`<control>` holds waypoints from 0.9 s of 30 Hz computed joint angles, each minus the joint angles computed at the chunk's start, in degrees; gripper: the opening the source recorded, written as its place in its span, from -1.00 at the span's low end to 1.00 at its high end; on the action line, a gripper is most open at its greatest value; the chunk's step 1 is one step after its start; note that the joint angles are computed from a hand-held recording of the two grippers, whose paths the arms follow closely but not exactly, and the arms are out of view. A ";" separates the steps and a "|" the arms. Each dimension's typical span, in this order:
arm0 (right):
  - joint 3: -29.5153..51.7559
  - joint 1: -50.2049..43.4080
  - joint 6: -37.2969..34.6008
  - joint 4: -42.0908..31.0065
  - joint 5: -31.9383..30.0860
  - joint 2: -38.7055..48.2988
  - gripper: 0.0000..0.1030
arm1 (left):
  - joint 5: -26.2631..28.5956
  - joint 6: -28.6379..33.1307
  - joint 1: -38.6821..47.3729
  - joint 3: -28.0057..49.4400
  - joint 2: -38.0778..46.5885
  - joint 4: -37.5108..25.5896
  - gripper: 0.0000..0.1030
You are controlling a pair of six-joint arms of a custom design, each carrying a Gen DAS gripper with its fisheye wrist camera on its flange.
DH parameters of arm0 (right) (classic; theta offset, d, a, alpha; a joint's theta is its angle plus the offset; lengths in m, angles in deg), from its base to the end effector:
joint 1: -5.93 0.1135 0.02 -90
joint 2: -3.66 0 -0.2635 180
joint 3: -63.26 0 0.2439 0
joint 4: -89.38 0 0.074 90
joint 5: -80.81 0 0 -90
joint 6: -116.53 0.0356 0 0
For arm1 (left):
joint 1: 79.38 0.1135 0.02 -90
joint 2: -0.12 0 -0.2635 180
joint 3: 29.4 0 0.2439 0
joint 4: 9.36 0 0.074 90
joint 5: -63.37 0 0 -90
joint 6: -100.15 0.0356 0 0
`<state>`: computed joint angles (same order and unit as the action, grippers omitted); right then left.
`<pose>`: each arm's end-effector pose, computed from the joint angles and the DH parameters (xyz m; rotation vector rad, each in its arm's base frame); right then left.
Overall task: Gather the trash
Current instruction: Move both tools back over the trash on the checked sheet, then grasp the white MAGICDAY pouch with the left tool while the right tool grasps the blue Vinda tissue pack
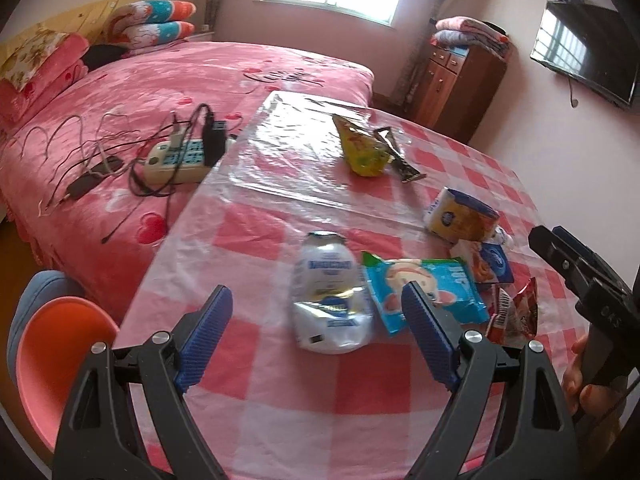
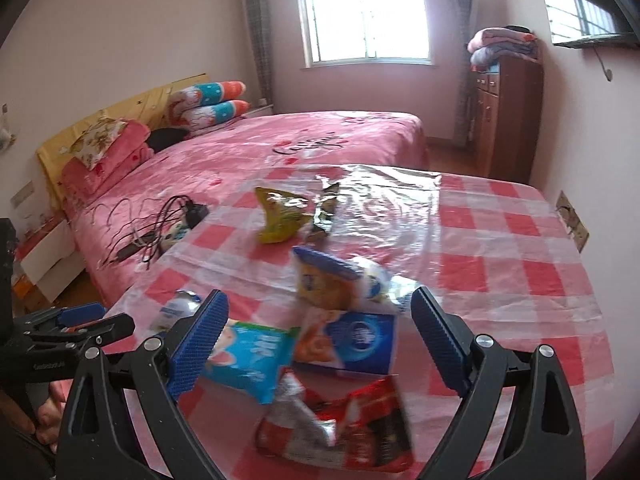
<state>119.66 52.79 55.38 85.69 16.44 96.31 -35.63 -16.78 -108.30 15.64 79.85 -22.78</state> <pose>0.2234 0.2158 0.1644 -0.1128 2.1949 0.2337 0.2184 -0.1143 0.1527 -0.0308 2.4135 -0.2647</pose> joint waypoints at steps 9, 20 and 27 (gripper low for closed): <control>-2.73 -3.49 -0.66 1.25 -0.37 -0.76 0.77 | -1.24 -1.12 -4.01 4.01 6.60 1.02 0.69; -4.28 -6.28 -2.07 1.88 0.38 -0.43 0.77 | -1.55 -1.41 -6.91 8.51 12.23 0.54 0.69; -4.58 -8.31 -2.26 2.47 -0.53 0.58 0.77 | -2.14 -0.81 -8.90 11.38 15.96 -0.05 0.69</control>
